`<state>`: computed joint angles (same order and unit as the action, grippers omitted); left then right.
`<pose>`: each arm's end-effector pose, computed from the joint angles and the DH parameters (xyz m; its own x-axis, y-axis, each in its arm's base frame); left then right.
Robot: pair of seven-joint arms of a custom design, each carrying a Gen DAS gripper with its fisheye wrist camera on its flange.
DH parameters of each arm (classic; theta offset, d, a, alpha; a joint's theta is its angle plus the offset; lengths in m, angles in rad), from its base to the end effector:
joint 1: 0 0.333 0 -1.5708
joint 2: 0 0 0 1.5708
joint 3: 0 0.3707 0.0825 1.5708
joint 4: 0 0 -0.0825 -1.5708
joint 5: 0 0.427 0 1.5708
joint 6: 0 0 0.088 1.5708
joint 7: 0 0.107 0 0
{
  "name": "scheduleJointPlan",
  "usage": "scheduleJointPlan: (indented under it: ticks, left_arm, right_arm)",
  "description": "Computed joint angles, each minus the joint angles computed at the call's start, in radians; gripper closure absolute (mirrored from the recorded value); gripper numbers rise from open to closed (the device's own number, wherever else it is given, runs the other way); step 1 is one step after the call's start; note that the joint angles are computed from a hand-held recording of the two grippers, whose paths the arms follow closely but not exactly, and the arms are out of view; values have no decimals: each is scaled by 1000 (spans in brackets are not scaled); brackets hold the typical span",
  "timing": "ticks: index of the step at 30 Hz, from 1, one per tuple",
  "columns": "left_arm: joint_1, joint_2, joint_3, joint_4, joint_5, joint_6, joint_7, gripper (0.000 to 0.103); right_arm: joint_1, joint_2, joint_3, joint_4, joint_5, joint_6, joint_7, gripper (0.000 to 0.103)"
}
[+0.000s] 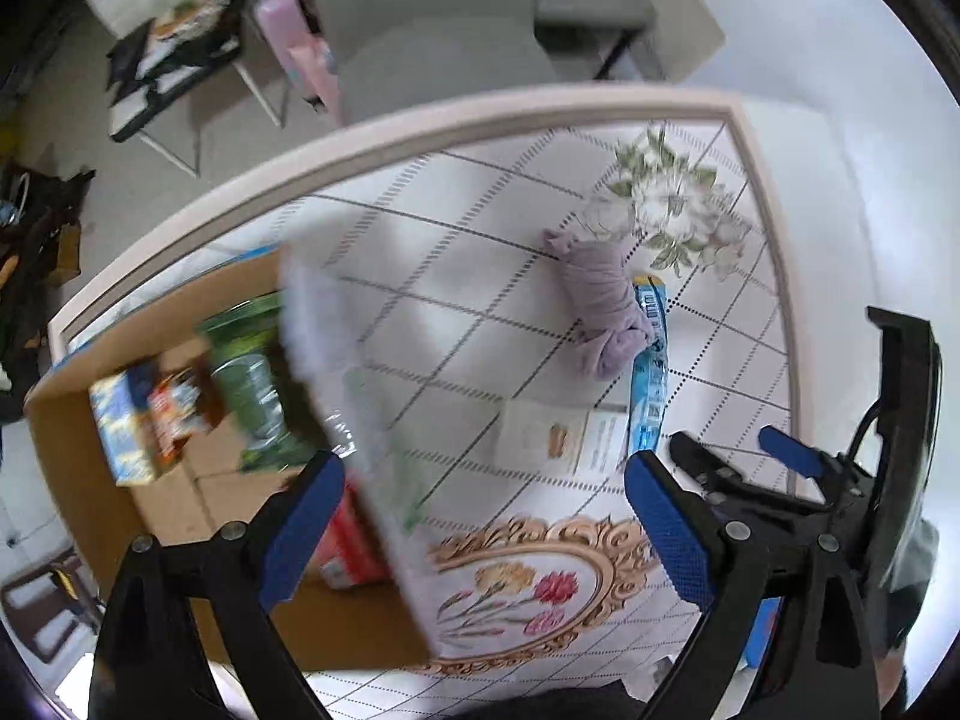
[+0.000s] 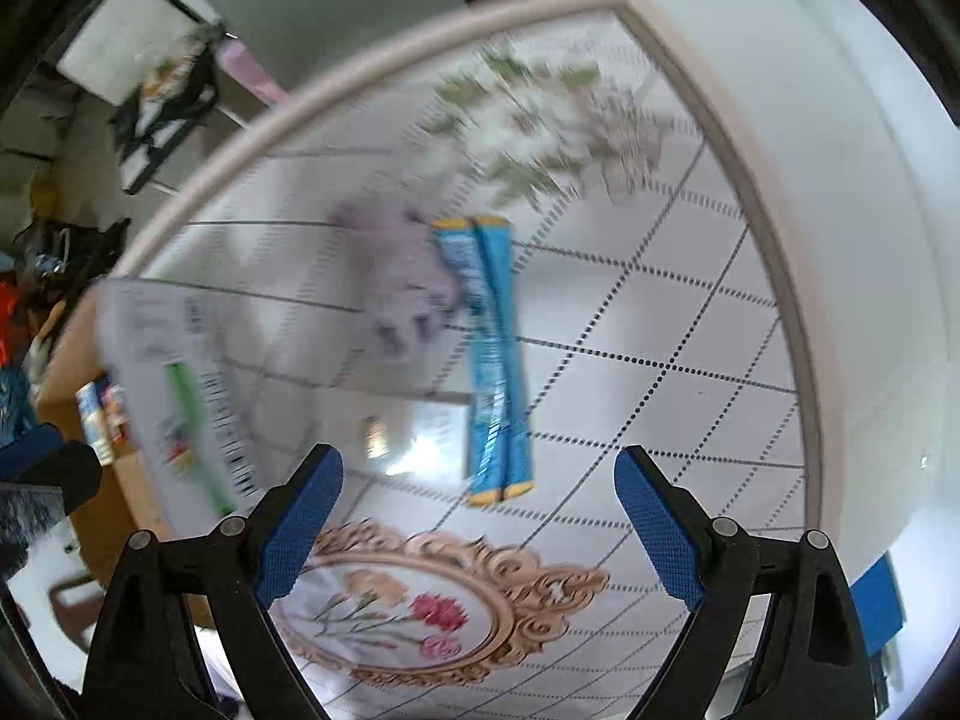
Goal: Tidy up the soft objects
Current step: 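Grasp the blue tube pouch with the right gripper while the left grasps the lavender sock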
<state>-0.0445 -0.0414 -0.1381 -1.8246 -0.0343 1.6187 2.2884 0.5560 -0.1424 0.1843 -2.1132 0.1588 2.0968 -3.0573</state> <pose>0.5609 -0.1085 0.5773 -0.7695 -0.6255 0.1289 -0.6166 0.7802 0.1054 0.4026 0.3836 0.5252 -0.8329 -0.5426 -0.1090 -0.5531 0.8230 0.1294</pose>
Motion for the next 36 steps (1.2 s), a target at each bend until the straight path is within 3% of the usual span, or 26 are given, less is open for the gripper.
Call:
scheduleJointPlan:
  ticks: [5, 7, 9, 13, 15, 19, 24, 28, 29, 30, 33, 36]
  left_arm:
    - [-70, 72, -48, -39, 77, 34, -105, 7]
    - [-89, 97, -49, -36, 89, 27, -129, 7]
    - [-109, 119, -50, -33, 104, 18, -151, 7]
    - [-130, 161, -43, 0, 61, -66, -172, 7]
    - [-145, 149, -46, -16, 77, -45, -176, 7]
    - [-167, 136, -55, -52, 102, -10, -169, 7]
    - [-192, 136, -64, -103, 133, 16, -194, 7]
    - [-200, 120, -66, -155, 143, 63, -202, 9]
    - [-198, 117, -65, -162, 139, 73, -200, 19]
    - [-196, 113, -64, -172, 139, 85, -199, 37]
    - [-190, 98, -61, -201, 156, 127, -199, 61]
    - [-181, 87, -60, -216, 159, 153, -194, 65]
  right_arm:
    - [-3, 8, -23, -114, 111, 135, -95, 21]
    - [-4, 12, -27, -147, 155, 172, -123, 49]
    - [0, 7, -28, -191, 207, 228, -144, 60]
    - [2, -43, -26, -245, 207, 240, -125, 72]
    - [2, -84, -26, -271, 187, 219, -87, 78]
    - [11, -174, -39, -324, 158, 128, -31, 78]
    - [30, -227, -56, -380, 164, 157, -27, 78]
    - [30, -238, -62, -397, 151, 230, -21, 75]
    - [33, -231, -66, -390, 146, 237, -28, 72]
    - [40, -218, -74, -380, 153, 241, -48, 64]
    - [42, -177, -82, -356, 162, 270, -81, 53]
    - [39, -113, -92, -313, 195, 251, -135, 53]
